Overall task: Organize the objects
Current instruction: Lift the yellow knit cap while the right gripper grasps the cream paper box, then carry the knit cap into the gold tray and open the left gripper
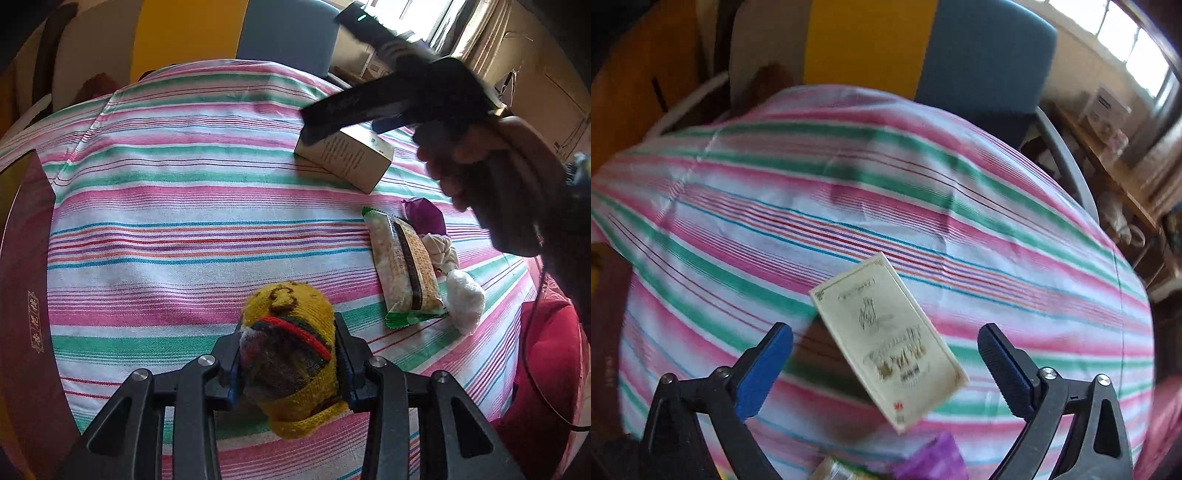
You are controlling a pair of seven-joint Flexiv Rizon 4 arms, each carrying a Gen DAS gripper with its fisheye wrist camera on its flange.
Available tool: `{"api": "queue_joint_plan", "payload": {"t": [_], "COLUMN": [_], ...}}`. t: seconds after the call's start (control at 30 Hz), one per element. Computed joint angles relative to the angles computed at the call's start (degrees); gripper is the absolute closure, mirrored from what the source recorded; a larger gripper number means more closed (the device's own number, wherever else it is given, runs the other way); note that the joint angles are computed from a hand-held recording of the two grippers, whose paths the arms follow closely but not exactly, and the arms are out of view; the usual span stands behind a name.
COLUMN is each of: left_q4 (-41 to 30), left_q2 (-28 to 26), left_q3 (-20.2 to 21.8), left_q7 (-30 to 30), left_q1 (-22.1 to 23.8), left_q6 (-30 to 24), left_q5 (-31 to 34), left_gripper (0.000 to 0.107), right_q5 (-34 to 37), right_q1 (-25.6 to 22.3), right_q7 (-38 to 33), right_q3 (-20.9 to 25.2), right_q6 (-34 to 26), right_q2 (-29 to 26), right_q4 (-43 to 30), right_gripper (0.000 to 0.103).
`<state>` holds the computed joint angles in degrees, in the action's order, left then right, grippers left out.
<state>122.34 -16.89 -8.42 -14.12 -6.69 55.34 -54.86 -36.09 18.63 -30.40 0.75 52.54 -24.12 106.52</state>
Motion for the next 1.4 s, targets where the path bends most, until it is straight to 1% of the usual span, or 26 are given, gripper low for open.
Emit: {"api": "queue_joint_plan", "payload": {"t": [0.03, 0.07, 0.1, 0.13, 0.17, 0.2, 0.27, 0.33, 0.4, 0.53, 0.63, 0.77, 0.8, 0.87, 0.93, 1.0, 1.1, 1.2, 1.4], "left_q4": [-0.1, -0.2, -0.3, -0.3, -0.3, -0.3, -0.9, -1.0, 0.3, 3.8, 5.2, 6.8, 6.5, 6.6, 6.3, 6.0, 4.2, 1.7, -6.3], "left_q2": [0.0, -0.1, -0.1, -0.1, -0.2, -0.1, 0.0, 0.8, 2.5, 7.7, 10.1, 13.0, 13.1, 13.5, 14.1, 14.5, 13.8, 11.7, 4.7], "left_q3": [0.0, 0.0, 0.0, 0.0, 0.0, 0.1, 0.6, 1.1, 1.0, 2.4, 4.6, 7.4, 8.0, 8.6, 9.7, 10.2, 10.9, 10.9, 10.9], "left_q7": [0.0, -0.1, -0.2, -0.2, -0.1, 0.1, -1.6, -2.5, 0.2, 8.0, 9.5, 10.3, 10.8, 11.4, 11.4, 12.2, 11.3, 9.5, -1.0], "left_q1": [0.1, 0.2, 0.3, 0.3, 0.3, 0.3, 0.3, 0.6, 1.0, 1.1, 1.2, 2.0, 2.6, 3.1, 4.4, 5.3, 7.0, 8.5, 13.8], "left_q6": [-0.4, -0.7, -1.0, -1.1, -1.2, -1.2, -2.2, -3.4, -3.4, -4.8, -7.1, -9.8, -10.5, -10.6, -12.4, -13.2, -14.0, -12.2, -12.9], "left_q5": [-0.1, -0.2, -0.3, -0.4, -0.5, -0.3, 1.6, 3.2, 1.4, -3.5, -3.9, -2.8, -2.6, -2.9, -2.7, -3.6, -4.2, -5.9, -4.0], "left_gripper": [0.066, 0.066, 0.066, 0.066, 0.066, 0.068, 0.069, 0.069, 0.069, 0.069, 0.069, 0.069, 0.069, 0.069, 0.069, 0.069, 0.069, 0.069, 0.069], "right_q5": [0.7, 1.7, 2.0, 1.2, 1.3, 1.2, -0.1, 0.0, 0.8, 2.0, 1.6, -0.9, -0.8, -0.2, -2.6, -3.8, -5.0, -5.3, -5.9], "right_q1": [-0.2, -0.1, 0.5, 1.2, 1.0, 1.1, 2.0, 2.3, 2.5, 3.6, 4.6, 6.5, 6.9, 8.0, 9.4, 9.6, 9.8, 9.5, 9.6], "right_q7": [-2.2, -3.8, -3.8, -2.4, -1.4, -0.1, 2.6, 4.2, 5.7, 9.1, 12.9, 15.3, 14.7, 13.8, 15.5, 16.4, 17.0, 16.2, 15.4], "right_q3": [0.4, 0.7, 0.5, -0.1, -0.1, -0.2, -0.7, -0.1, 0.9, 2.1, 2.5, 3.0, 3.3, 3.8, 2.7, 2.3, 2.2, 2.5, 2.9], "right_q6": [-1.3, -3.0, -4.8, -4.8, -2.3, -0.3, 1.8, 3.5, 6.0, 6.9, 9.4, 15.6, 15.5, 13.1, 12.1, 12.0, 11.2, 10.8, 9.1], "right_q2": [-1.5, -2.8, -3.6, -3.9, -3.6, -3.1, -1.9, -0.7, 0.4, 2.4, 3.8, 3.9, 3.3, 2.1, 2.4, 2.4, 2.4, 1.9, 1.8], "right_q4": [-1.6, -3.0, -3.9, -3.9, -3.2, -2.4, -0.9, 0.4, 2.2, 5.5, 8.3, 10.2, 9.8, 9.0, 9.8, 10.1, 10.1, 9.3, 8.7], "right_gripper": [0.004, 0.013, 0.037, 0.048, 0.052, 0.052, 0.052, 0.052, 0.052, 0.052, 0.052, 0.052, 0.052, 0.052, 0.052, 0.052, 0.052, 0.052, 0.052]}}
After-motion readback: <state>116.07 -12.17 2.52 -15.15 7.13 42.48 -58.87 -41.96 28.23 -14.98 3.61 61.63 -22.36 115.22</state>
